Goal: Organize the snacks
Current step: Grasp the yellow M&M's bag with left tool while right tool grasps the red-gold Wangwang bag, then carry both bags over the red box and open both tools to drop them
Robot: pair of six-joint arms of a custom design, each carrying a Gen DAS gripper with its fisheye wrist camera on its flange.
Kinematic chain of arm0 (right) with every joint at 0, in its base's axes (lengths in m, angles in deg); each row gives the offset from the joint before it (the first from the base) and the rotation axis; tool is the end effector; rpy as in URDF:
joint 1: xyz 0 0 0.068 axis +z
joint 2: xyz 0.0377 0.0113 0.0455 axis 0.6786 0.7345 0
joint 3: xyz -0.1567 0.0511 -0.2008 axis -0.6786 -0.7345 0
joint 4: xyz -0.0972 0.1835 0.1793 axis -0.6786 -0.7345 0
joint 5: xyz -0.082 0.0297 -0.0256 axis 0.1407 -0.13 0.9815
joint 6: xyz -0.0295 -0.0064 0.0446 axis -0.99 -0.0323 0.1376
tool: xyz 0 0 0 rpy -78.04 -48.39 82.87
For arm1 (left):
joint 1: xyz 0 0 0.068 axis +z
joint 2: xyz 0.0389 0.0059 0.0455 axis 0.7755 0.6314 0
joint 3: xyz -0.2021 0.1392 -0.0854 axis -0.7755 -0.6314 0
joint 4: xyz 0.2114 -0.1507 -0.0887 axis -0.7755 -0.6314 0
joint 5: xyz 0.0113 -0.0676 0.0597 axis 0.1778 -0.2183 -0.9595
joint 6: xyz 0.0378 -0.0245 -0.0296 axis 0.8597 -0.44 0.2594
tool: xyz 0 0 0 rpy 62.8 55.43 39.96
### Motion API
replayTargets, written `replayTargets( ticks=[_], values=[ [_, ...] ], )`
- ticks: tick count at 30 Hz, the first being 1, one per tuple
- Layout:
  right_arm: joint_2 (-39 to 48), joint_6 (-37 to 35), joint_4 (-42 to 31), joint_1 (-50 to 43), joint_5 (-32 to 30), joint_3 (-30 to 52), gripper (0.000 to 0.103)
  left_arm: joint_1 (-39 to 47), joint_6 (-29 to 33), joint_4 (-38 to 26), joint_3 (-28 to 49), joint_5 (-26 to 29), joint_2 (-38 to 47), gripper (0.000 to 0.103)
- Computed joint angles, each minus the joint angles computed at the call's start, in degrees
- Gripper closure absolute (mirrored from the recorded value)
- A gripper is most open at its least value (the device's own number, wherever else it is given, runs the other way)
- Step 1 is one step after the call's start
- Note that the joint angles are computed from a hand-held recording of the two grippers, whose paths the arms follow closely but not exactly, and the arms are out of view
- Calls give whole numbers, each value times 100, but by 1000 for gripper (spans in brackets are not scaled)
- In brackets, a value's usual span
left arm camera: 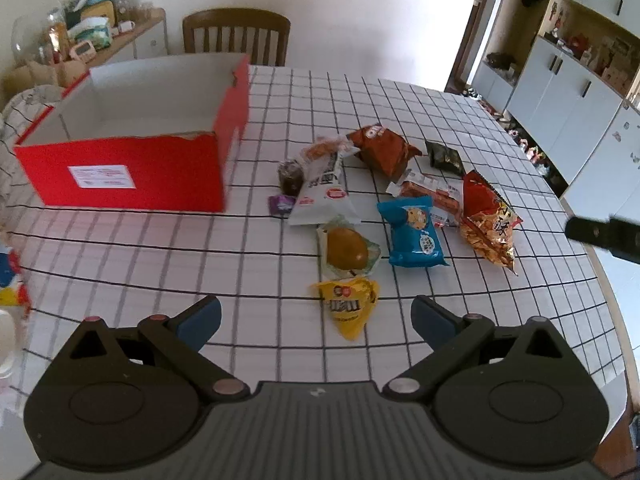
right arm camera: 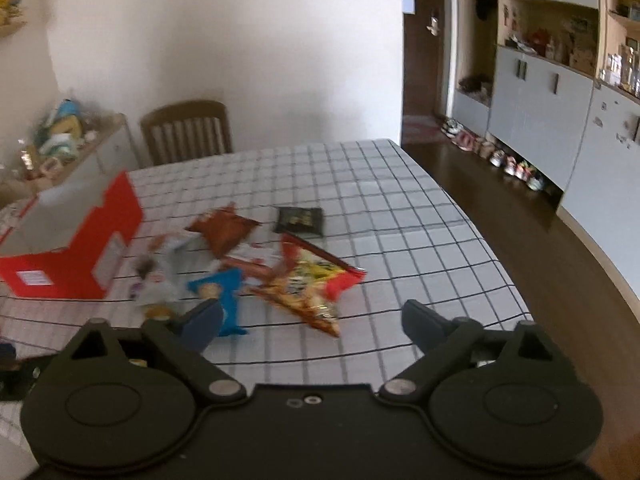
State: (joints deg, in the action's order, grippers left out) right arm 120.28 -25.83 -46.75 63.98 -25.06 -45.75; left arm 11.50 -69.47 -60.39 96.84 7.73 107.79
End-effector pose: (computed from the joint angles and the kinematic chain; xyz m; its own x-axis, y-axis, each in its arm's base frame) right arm 0.2215 0.0738 0.1429 -0.6426 0.1447 -0.7524 0.1371 0.9879 0.0728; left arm 0.2392 -0.1842 0.1406 -0.7991 0.0038 -0.6011 0.0926 0.9888 -0.1168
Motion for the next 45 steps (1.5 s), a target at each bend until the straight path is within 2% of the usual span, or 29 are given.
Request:
replayTargets(
  ticks=[3, 8, 11, 15, 20, 23, 24, 30, 36, 45],
  values=[
    [719, -68, 314, -448, -466, 344, 11, 12, -40, 192, 234, -15, 532, 1],
    [1995, 125, 439, -859, -973, 1132, 11, 53, -184, 331, 674, 67, 1413, 2],
    [2704, 334, 325, -1068, -1398, 1664, 11, 130, -298, 349, 947, 207, 1822, 8],
    [3381, 477, 138, -1179, -1604, 2258, 11, 252, -582, 322, 1250, 444, 2239, 10],
    [3991, 636, -50, -1265, -1695, 2802, 14, 255, -726, 256, 1505, 517, 2569, 21],
    [4212, 803, -115, -1365, -1798, 2993, 16, 205, -734, 293, 1592, 427, 2666, 22],
    [4280, 834, -135, -1397, -1847, 3048, 17, 196, -721, 307, 1617, 424, 2686, 26],
    [4441, 826, -99, -1458, -2078, 3165, 28, 179, -775, 221, 1778, 343, 2747, 61],
    [4394, 707, 6, -1443, -2223, 3113, 46, 142, -815, 114, 1823, 261, 2742, 68],
    [3814, 384, -73, -1588, -2375, 2769, 50, 237, -999, -44, 1505, 260, 2197, 68]
  ],
)
